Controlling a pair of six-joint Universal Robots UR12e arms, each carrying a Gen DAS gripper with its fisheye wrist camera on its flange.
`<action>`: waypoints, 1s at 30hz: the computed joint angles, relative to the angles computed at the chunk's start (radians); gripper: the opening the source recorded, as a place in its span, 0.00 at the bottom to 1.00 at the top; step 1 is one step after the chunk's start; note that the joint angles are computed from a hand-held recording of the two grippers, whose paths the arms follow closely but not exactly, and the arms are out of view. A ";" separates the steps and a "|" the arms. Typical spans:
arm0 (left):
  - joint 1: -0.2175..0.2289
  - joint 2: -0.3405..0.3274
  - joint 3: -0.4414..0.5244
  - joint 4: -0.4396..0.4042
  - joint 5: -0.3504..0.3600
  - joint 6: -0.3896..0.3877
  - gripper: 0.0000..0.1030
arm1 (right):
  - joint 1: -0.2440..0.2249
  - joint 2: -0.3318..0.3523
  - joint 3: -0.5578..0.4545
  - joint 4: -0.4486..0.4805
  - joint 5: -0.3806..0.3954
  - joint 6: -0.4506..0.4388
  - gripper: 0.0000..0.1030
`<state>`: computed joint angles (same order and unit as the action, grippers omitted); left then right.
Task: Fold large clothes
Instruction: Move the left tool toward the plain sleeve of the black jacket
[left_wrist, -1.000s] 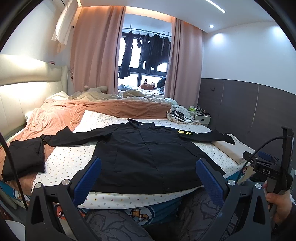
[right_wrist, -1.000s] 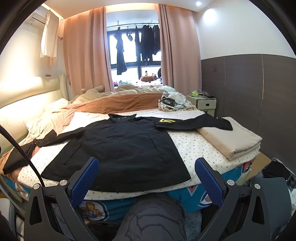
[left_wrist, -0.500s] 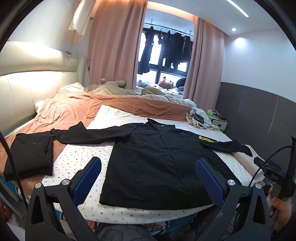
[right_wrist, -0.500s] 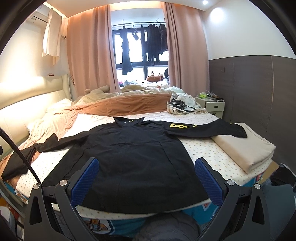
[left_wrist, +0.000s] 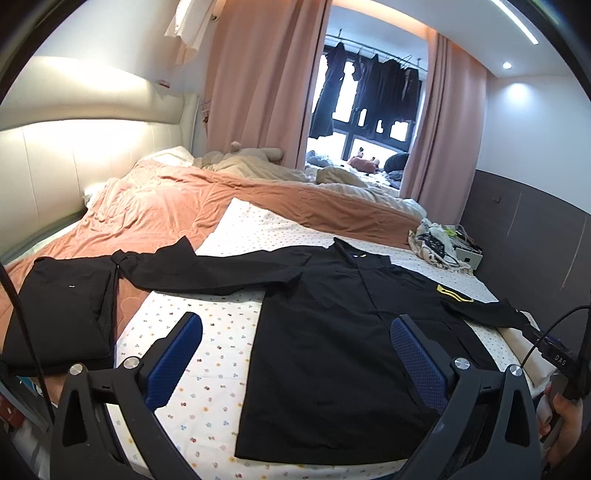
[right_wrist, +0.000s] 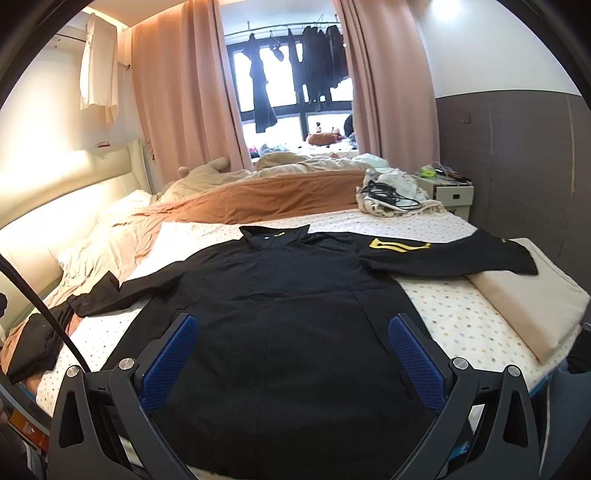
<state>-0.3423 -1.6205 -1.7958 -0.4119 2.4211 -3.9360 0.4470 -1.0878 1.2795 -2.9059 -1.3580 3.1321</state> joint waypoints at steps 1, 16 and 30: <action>0.013 0.005 -0.005 -0.006 -0.010 -0.006 1.00 | 0.001 0.008 -0.014 0.010 0.003 -0.007 1.00; 0.212 0.085 -0.081 -0.047 -0.174 -0.092 0.92 | 0.026 0.204 -0.389 0.323 0.097 -0.154 1.00; 0.504 0.140 -0.160 -0.109 -0.500 -0.212 0.86 | 0.029 0.523 -1.015 0.734 0.208 -0.291 1.00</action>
<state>0.1614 -1.4808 -1.9560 -0.5207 1.9210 -4.1477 0.4756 -0.5648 0.2640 -2.1718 -1.1503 2.8415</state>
